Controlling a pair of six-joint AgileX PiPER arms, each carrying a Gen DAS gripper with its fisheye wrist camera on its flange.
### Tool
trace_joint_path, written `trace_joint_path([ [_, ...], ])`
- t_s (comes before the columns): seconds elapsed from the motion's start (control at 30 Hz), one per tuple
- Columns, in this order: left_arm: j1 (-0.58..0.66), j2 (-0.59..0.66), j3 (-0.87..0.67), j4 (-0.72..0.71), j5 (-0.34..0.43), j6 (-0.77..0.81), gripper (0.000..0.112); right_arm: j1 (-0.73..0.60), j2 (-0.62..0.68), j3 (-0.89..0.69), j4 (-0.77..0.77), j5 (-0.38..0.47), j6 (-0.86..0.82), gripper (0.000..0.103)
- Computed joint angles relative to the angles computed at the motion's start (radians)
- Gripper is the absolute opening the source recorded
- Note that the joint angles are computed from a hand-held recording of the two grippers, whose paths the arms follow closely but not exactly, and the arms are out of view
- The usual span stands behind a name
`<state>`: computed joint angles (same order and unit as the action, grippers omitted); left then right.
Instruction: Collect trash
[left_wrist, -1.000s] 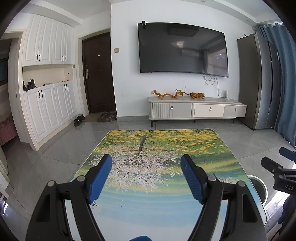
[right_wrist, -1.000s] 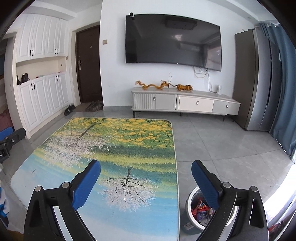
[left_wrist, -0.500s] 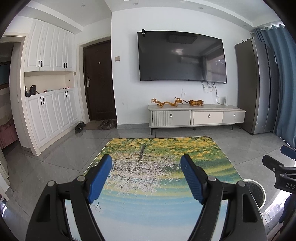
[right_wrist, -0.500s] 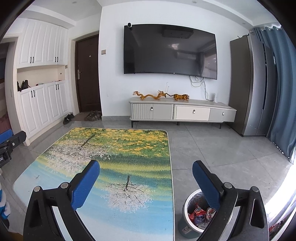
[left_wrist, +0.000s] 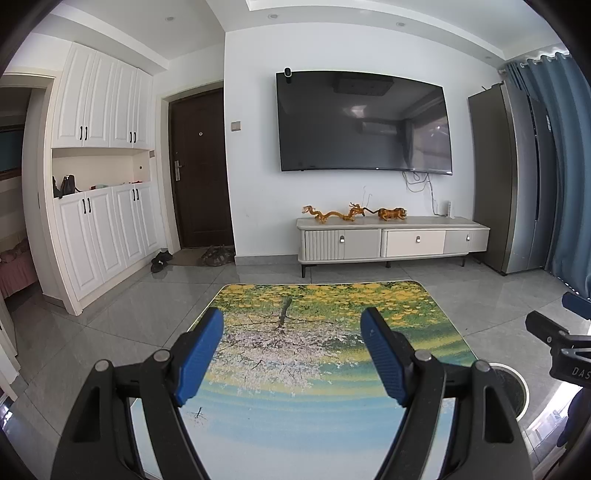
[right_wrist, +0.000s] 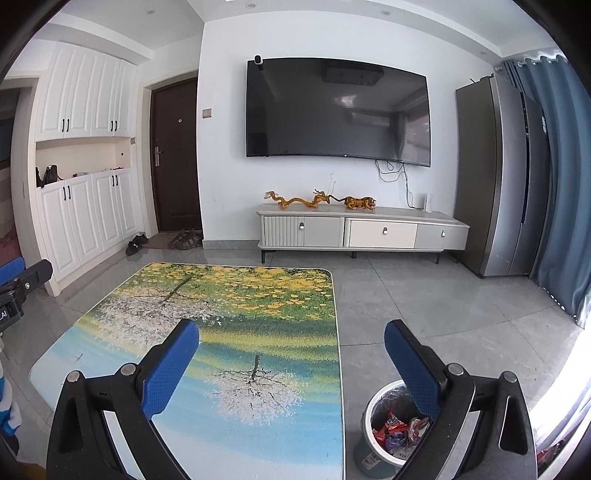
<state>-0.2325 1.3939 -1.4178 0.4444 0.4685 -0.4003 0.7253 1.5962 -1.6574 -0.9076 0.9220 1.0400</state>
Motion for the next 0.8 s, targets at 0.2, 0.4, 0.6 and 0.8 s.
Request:
trace_joint_path([
  [0.2,-0.001,-0.003,-0.004,-0.010,0.008,0.007,0.076,0.006,-0.019,0.016,-0.013,0.003,0.013,0.102],
  [0.4,-0.002,-0.002,-0.014,-0.028,0.023,0.030,0.076,0.009,-0.032,0.029,-0.023,0.003,0.028,0.102],
  [0.6,-0.015,0.002,-0.025,-0.042,0.045,0.051,0.076,0.010,-0.038,0.036,-0.022,0.005,0.033,0.102],
  [0.8,-0.018,0.018,-0.041,-0.062,0.063,0.076,0.076,0.004,-0.041,0.041,-0.014,0.008,0.036,0.103],
])
